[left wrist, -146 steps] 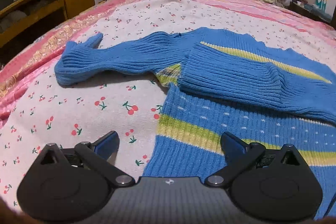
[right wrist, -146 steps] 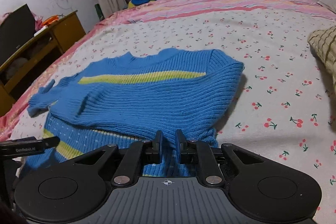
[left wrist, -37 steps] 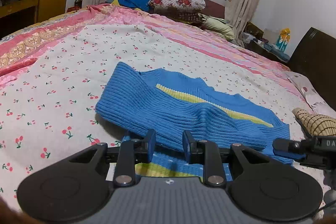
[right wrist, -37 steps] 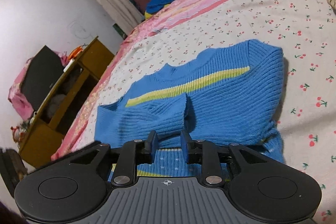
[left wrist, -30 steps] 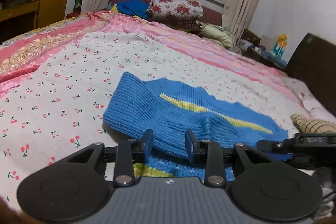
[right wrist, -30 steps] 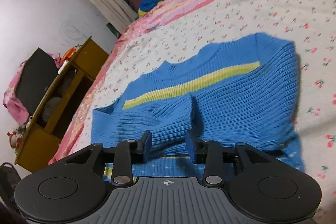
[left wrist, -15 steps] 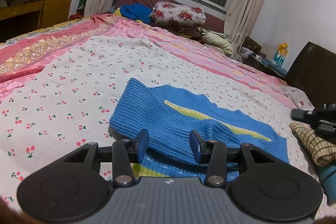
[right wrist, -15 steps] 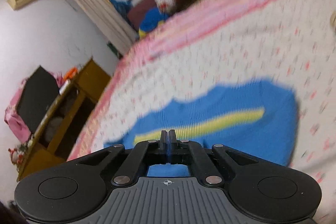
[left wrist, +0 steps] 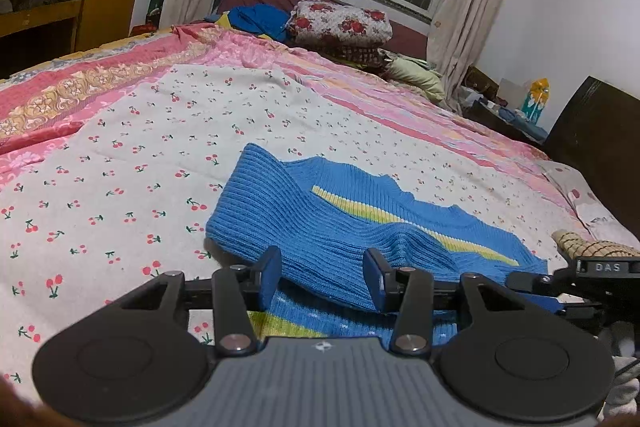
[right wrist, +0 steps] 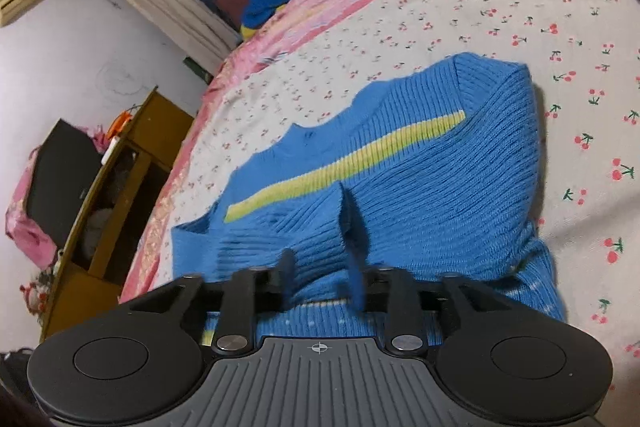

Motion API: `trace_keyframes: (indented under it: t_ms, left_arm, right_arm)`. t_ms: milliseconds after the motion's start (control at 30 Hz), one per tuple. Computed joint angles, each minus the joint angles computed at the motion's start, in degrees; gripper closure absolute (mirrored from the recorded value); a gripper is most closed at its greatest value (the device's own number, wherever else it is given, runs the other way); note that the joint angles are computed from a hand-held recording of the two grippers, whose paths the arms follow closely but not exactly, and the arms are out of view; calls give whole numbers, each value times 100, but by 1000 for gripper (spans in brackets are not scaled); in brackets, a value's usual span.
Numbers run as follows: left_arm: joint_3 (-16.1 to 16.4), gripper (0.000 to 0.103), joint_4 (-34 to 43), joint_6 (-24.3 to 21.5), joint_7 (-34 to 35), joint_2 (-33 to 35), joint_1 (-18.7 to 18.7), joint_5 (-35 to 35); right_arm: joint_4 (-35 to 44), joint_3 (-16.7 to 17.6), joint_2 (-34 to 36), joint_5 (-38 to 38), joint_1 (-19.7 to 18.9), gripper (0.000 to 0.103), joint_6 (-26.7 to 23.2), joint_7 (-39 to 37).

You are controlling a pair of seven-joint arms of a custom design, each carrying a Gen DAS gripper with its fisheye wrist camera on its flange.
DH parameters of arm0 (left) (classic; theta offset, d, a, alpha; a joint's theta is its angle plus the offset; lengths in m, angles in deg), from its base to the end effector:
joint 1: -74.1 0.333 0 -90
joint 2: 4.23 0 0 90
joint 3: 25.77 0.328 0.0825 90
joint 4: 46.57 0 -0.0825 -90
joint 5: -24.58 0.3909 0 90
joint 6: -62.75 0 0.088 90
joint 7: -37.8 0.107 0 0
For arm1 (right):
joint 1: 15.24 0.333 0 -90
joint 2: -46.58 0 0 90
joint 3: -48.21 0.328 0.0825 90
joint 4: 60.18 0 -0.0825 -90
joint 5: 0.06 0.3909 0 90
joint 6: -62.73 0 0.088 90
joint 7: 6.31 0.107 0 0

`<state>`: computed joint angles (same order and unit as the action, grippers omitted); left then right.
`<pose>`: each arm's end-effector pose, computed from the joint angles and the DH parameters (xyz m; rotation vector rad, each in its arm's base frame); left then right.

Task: Fold small clothes
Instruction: 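Grasp the sweater hem with the right tool and fold it toward the collar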

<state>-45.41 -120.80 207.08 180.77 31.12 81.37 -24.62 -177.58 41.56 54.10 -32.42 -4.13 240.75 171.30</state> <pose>0.7774 -0.0866 0.4766 -1.3943 2.2097 -1.4603 0.6176 0.0964 0.4865 -0.7465 2.0990 -0.3287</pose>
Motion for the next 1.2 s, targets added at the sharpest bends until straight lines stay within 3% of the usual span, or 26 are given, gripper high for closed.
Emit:
trace_keyframes:
  t_ms: [233, 300, 367, 400, 467, 633, 767, 900, 967, 1067, 1167, 1200]
  left_arm:
    - [-22, 53, 15, -33, 79, 7, 6, -2]
    - [-10, 53, 25, -48, 52, 14, 0, 7]
    - [-5, 53, 37, -35, 30, 22, -5, 7]
    - [-6, 53, 54, -38, 13, 33, -3, 3]
    - [-10, 52, 66, -36, -14, 41, 0, -6]
    - [-18, 52, 113, -52, -64, 80, 5, 8]
    - [-65, 51, 98, -7, 12, 76, 31, -66]
    - [-46, 49, 105, -28, -2, 82, 11, -43]
    - [-25, 49, 78, -4, 5, 71, -17, 5]
    - [56, 48, 67, 76, -65, 73, -117, 182]
    - [159, 48, 31, 234, -215, 77, -238, 449]
    - [198, 48, 38, 282, -302, 91, -277, 545]
  right_arm:
    - [206, 562, 239, 1125, -358, 67, -177, -1238]
    - [321, 560, 320, 1304, -310, 67, -260, -1491]
    - [437, 405, 358, 1273, -156, 77, -446, -1439]
    - [470, 391, 359, 1323, -144, 88, -508, -1444]
    - [430, 337, 308, 1369, -129, 93, -425, -1410]
    - [370, -177, 28, 257, 193, 96, -338, -576]
    - [362, -403, -291, -1180, 240, 97, -395, 580]
    - [436, -371, -636, -2794, 92, 97, -745, 1818]
    - [378, -258, -764, -3137, -57, 97, -798, 2055]
    - [174, -14, -899, -2949, -213, 96, -1224, 1603]
    - [57, 251, -822, -1632, -295, 91, -2031, 261]
    - [11, 322, -801, -1412, -356, 91, -2141, 176]
